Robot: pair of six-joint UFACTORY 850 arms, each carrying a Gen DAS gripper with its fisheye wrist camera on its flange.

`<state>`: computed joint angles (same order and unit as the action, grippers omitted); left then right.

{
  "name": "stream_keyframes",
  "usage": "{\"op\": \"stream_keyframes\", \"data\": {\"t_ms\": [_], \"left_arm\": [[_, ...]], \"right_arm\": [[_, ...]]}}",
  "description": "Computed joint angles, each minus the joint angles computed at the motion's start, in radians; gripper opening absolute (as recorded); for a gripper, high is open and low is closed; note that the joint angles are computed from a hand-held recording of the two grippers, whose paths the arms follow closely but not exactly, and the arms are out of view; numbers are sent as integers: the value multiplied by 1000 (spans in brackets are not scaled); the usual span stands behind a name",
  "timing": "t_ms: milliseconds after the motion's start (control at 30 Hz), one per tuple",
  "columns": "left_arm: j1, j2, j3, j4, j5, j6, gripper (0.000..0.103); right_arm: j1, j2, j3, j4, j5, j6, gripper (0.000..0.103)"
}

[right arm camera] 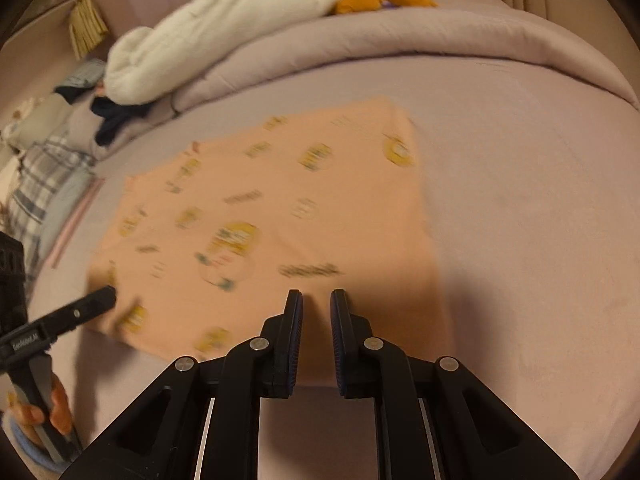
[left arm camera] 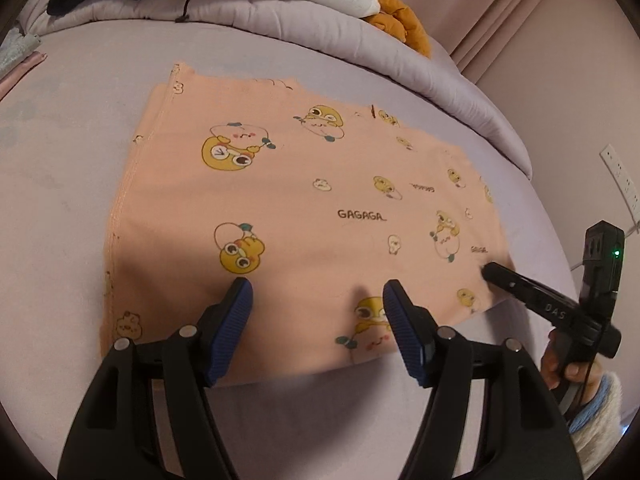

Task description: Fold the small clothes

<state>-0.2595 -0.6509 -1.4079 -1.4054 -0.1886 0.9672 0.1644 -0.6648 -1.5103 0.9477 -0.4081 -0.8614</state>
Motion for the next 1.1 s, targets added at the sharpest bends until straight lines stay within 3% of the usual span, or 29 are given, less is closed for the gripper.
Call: {"op": "stream_keyframes", "data": {"t_ms": [167,267,333,400,467,567,833,1100], "left_arm": [[13,29,51,-114,11,130,68],[30,69,111,-289,-1,277,68],[42,99,150,-385,3,352,68],[46,126,180,-464,22,413,68],[52,149,208,-562,31,490,69],[62,165,224,-655,44,548,79],[94,143,209,-514,-21,326,79],[141,92,158,-521,-145,295,83]], "right_arm": [[-39,21,36,81,-30,-69,12],[-63,30,41,110,-56,-59,12],[-59,54,61,75,-1,-16,12],[-63,72,77,43,48,29,17],[-77,93,99,138,33,-46,23],[-90,127,135,233,34,-141,31],[-66,119,107,332,-17,-250,35],[-40,80,51,347,-46,-284,35]]}}
